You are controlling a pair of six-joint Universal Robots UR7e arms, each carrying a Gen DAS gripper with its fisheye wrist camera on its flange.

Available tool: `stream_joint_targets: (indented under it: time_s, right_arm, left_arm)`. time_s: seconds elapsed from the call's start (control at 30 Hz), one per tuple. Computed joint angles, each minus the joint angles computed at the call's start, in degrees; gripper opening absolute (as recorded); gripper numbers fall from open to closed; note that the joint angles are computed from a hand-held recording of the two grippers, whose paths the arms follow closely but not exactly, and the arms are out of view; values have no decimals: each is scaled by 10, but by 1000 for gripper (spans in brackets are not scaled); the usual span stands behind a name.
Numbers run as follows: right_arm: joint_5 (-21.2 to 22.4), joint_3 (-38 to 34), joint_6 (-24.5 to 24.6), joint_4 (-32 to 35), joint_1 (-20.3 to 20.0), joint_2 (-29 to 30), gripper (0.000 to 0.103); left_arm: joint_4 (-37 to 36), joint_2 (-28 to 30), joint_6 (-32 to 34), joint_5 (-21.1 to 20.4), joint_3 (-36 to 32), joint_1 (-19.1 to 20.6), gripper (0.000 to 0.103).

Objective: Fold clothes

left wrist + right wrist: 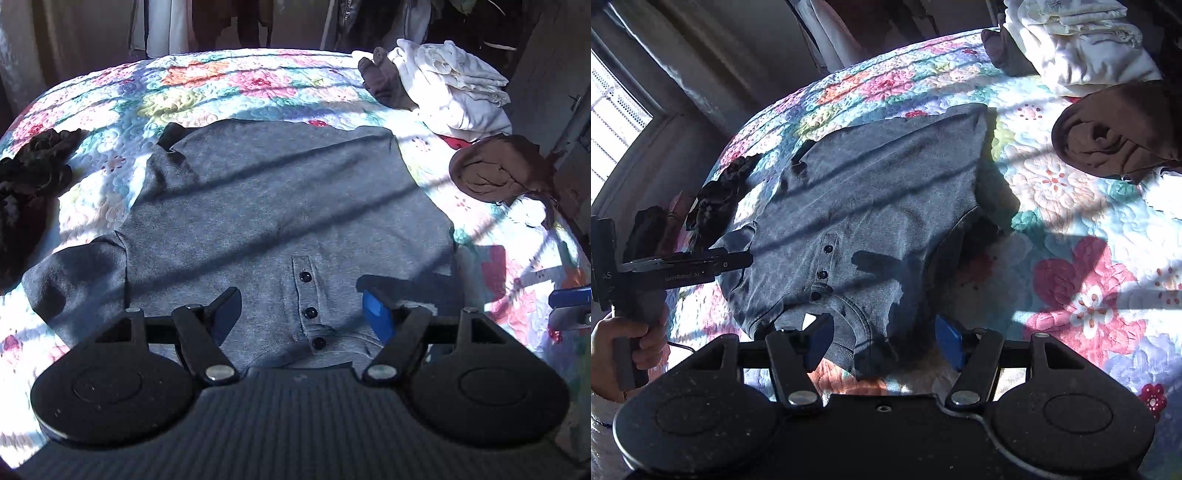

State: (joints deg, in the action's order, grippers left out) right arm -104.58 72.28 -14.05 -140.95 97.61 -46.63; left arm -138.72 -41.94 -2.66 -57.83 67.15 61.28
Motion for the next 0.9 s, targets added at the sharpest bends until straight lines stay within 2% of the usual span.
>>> stream_joint_targets:
  time_s: [0.03, 0.1, 0.13, 0.17, 0.2, 0.3, 0.37, 0.5, 0.53, 0.57, 0.6, 0.63, 0.67, 0.73, 0.83, 0.87, 0.9]
  right_arm:
    - [16, 24, -6, -47, -10, -1, 66]
    - [35, 62, -17, -130, -27, 5, 66]
    - [36, 76, -28, -166, -33, 11, 66]
    - [18, 85, -40, -194, -35, 18, 66]
    - [2, 90, -43, -210, -36, 24, 66]
    - [25, 108, -51, -233, -51, 21, 66]
    - [25, 114, -101, -249, -53, 27, 66]
    - [18, 109, -181, -270, -49, 50, 66]
    - [14, 97, -195, -258, -47, 60, 61]
    - [6, 82, -213, -245, -43, 73, 51]
    - [-2, 69, -230, -246, -40, 85, 24]
    - [-7, 58, -233, -246, -37, 96, 19]
    - [-5, 49, -227, -243, -36, 103, 17]
    - [17, 43, -227, -243, -36, 109, 9]
    - [18, 46, -269, -263, -27, 114, 8]
    - [23, 48, -287, -262, -25, 114, 8]
    - [27, 47, -298, -261, -24, 115, 8]
  left_arm:
    - [-4, 13, -11, -21, 2, 3, 72]
    - [29, 41, -36, -28, -9, 0, 72]
    - [24, 49, -41, -32, -6, -1, 72]
    - [4, 55, -38, -35, 2, -3, 72]
    - [-5, 59, -27, -38, 4, -5, 72]
    - [12, 80, -2, -52, -23, -7, 72]
    - [55, 107, 7, -62, -72, -7, 72]
    - [83, 155, 55, -24, -138, -14, 72]
    - [86, 161, 64, -17, -142, -14, 72]
    - [87, 162, 66, -14, -143, -12, 72]
    - [83, 159, 59, -14, -136, -9, 72]
    - [61, 151, 51, -17, -119, -5, 72]
    - [46, 145, 51, -31, -111, 0, 72]
    - [28, 136, 55, -68, -101, 12, 71]
    - [26, 131, 24, -129, -103, 32, 71]
    - [29, 129, 2, -143, -103, 39, 69]
    - [27, 128, -11, -150, -102, 43, 60]
